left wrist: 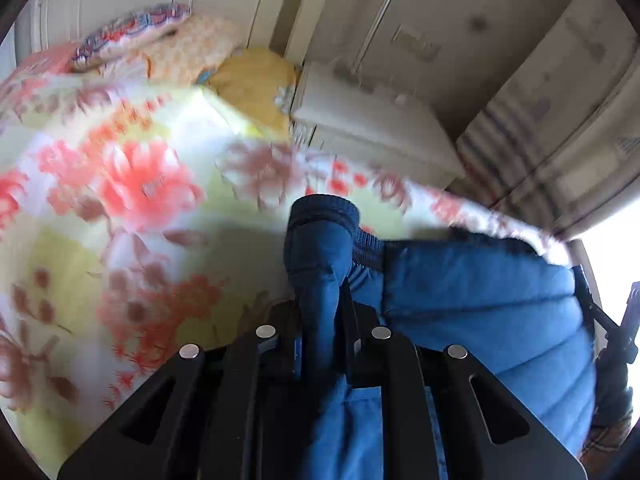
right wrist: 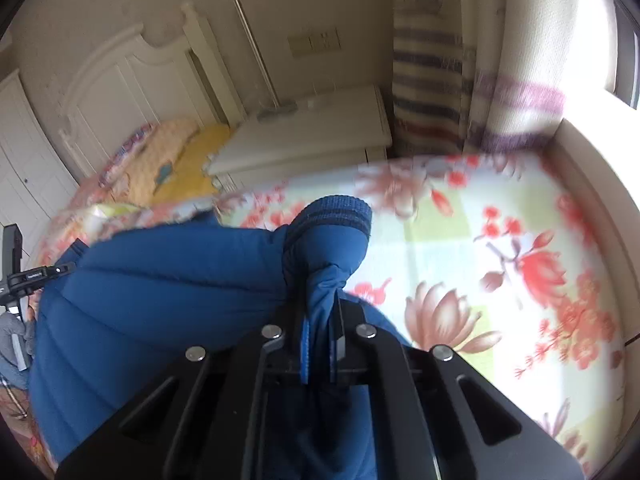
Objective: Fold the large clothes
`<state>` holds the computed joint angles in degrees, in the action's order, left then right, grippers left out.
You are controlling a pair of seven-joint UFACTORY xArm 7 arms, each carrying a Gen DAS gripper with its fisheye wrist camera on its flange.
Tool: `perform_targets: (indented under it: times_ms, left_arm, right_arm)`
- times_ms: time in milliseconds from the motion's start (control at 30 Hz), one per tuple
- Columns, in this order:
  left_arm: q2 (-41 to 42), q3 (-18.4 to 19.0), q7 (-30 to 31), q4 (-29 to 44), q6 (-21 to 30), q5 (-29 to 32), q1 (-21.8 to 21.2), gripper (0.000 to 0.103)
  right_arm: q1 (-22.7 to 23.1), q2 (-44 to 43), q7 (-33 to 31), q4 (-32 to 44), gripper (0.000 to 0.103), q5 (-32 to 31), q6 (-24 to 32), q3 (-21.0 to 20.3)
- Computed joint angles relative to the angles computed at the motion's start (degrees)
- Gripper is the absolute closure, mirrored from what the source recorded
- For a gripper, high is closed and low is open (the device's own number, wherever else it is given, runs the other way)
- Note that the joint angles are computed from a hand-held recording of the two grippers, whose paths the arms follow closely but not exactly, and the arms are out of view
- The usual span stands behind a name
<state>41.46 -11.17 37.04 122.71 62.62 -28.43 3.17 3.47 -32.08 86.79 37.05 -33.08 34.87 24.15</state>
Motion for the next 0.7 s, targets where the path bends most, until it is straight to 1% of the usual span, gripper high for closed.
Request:
perform_targets:
  times_ms: [67,100,133,167,200,233,267,300,333,367,400,433,500,533,567,600,633,667,700]
  left_arm:
    - [-1.34,-1.19,1.87,-0.24,-0.48,-1.95,1.17,0.089]
    - [-1.84,-1.45,2.31,-0.40,-0.87,-2.67,1.25,0.089]
    - [-2.16,-1.24,2.49,-0.66,-1.76,-2.66,0.79,0.089]
    - [-2.26,-0.22,2.22,-1.47,-3.88,-1.12,-0.75,0.089]
    - [-2.07,0.82,1.43,-2.21,-5.34,0.86,-2.35,0.089]
    - [-0.44,1.84,0.29,-1.16,-5.09,3.16,-3.67,0.088]
    - [1.80,2.31,-1.40,0.49,-3.01,4.96,-4.45,0.086]
    - [1.69,1.83,-1.56,0.11,-3.32,4.81,-4.15,0.086]
    - [1.67,1.12,-1.48,0.16,-3.35,4.15,-3.42,0.086]
    - [1.89,0.63,-1.68,1.02,-2.50,3.59,-2.72,0.086]
    - [1.85,0.69,-2.08,1.66,-1.60,3.71,-2.52,0.086]
    - [0.84,0.64,-1.97,0.67,-2.01,3.77,-2.23,0.086]
    - [-4.46,0.06,0.84,-6.01,-7.34,2.25,-1.42,0.086]
    - [-8.51,-0.67,3.50,-11.35,-11.83,0.76,-1.14,0.086]
    - [-11.58,-1.10,5.84,-15.59,-15.37,-0.30,-1.27,0.085]
    - [-13.61,-1.36,7.35,-18.26,-17.22,-1.00,-1.72,0.083]
    - [-15.64,-1.69,8.86,-20.67,-18.34,-1.48,-2.41,0.071]
    - [-17.83,-1.27,9.21,-23.30,-19.59,-0.17,-4.22,0.039]
    - [-19.78,-1.28,10.12,-25.89,-21.47,0.16,-5.56,0.020]
  right_arm:
    - [-0.56,-1.73,-0.18,0.66,0.097,-0.95,-1.26,-0.25]
    - [-0.98,-1.17,-0.95,1.50,0.097,-0.89,-0.58,-0.28]
    - [-1.20,0.12,-2.18,2.27,0.097,-0.45,0.69,-0.66]
    - [-1.13,3.24,-4.02,3.33,0.097,1.03,3.01,-1.05]
    - [-1.01,5.75,-4.36,3.05,0.096,2.09,2.92,-1.53]
    - [0.03,7.68,-2.30,1.35,0.091,2.64,0.44,-3.01]
    - [-0.54,7.35,0.74,0.53,0.088,0.78,-0.79,-2.36]
    - [-0.84,6.61,1.38,0.66,0.087,0.41,0.38,-1.44]
    - [0.19,6.50,1.54,1.21,0.081,0.09,1.92,-1.88]
    - [1.57,5.77,0.23,1.88,0.061,1.18,3.82,-2.53]
    - [2.32,4.55,-0.24,2.12,0.046,1.53,4.93,-2.91]
    - [2.11,2.18,1.05,2.78,0.029,0.24,7.11,-1.64]
    - [1.95,0.05,1.93,4.79,0.028,-1.70,9.51,0.26]
    - [1.94,-0.05,1.67,6.18,0.028,-2.62,9.81,0.95]
    - [1.77,1.83,0.19,9.17,0.028,-3.73,10.00,1.62]
    - [1.73,4.53,-1.36,12.23,0.028,-4.49,10.71,2.22]
    - [1.79,9.24,-3.40,17.00,0.028,-5.94,12.69,3.74]
    - [2.10,13.33,-5.09,20.72,0.029,-7.58,14.41,4.52]
    - [2.59,17.86,-6.60,24.89,0.029,-9.56,17.08,5.85]
